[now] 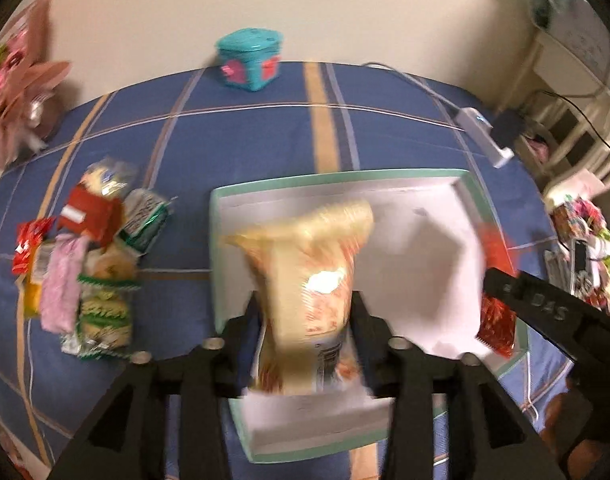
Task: Organize snacks
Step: 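Carry both snacks into the white tray and open both tools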
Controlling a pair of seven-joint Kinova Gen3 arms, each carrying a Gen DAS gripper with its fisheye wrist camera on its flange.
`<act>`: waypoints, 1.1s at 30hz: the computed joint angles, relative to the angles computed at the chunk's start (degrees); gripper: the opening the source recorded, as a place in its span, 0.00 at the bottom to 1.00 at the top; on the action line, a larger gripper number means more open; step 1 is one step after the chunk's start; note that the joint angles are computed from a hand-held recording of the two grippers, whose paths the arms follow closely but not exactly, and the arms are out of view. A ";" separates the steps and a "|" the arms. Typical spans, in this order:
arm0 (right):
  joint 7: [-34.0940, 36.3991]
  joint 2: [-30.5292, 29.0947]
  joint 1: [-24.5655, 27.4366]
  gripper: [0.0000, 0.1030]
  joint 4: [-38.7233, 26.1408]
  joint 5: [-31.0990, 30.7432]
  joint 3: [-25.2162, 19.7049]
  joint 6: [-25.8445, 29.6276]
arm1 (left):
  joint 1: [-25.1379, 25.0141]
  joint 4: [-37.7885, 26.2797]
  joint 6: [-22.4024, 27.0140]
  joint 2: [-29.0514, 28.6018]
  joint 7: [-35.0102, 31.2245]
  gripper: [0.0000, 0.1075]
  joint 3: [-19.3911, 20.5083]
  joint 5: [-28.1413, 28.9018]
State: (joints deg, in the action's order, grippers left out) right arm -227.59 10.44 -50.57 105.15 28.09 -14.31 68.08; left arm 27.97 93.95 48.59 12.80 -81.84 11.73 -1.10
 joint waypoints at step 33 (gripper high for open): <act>23.98 13.44 -8.86 1.00 -26.54 1.83 4.46 7.33 | -15.60 3.51 2.55 -7.03 3.92 0.94 -7.38 -9.95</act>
State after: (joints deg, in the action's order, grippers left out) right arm -203.61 23.88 -59.43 78.60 29.92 -9.85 75.41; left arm 12.38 97.47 51.14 5.77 -77.92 4.35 -11.05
